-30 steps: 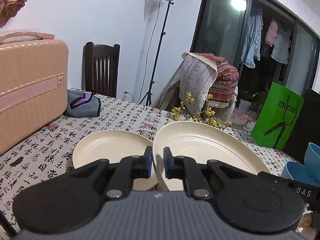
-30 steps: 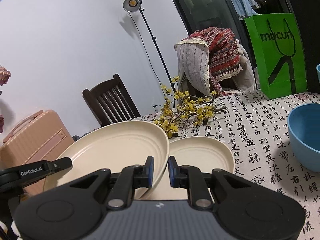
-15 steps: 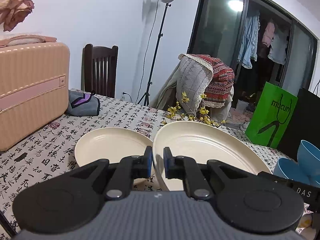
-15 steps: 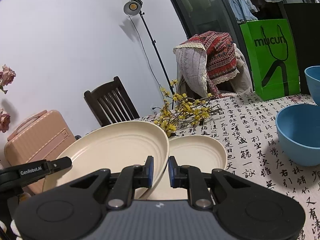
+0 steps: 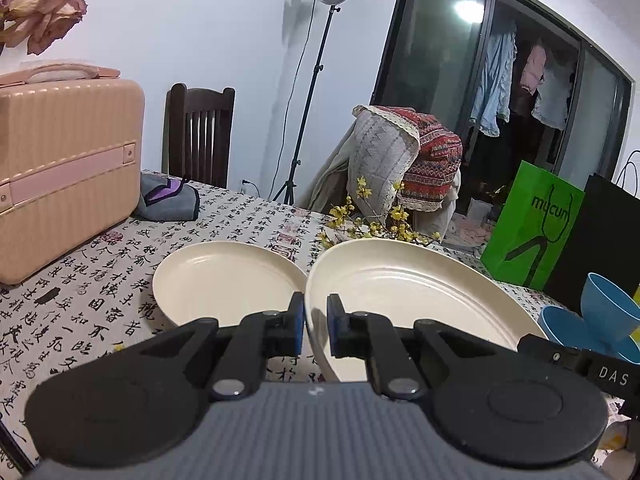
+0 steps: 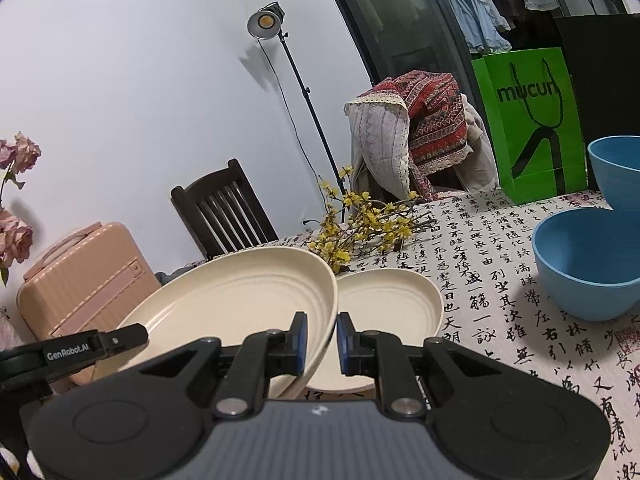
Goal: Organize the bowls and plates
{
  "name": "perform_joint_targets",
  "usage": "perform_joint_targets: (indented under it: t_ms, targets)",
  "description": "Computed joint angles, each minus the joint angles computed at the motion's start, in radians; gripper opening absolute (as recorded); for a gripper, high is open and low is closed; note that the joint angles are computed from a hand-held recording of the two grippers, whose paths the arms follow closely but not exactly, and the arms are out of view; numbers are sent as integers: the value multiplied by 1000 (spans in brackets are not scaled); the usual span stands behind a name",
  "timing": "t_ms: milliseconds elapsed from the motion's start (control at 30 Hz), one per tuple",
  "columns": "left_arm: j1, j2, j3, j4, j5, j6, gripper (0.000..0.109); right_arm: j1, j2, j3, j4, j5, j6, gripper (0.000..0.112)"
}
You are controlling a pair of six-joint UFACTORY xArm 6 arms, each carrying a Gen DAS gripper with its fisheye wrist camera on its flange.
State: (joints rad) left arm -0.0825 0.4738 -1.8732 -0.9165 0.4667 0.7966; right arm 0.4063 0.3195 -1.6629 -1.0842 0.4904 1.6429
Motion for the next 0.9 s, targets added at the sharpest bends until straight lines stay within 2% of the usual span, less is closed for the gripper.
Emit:
perform_joint_targets:
  t_ms: [900]
  targets:
    - [-18, -211, 268, -167, -23, 194, 11, 67, -183, 217, -127, 85, 151, 15]
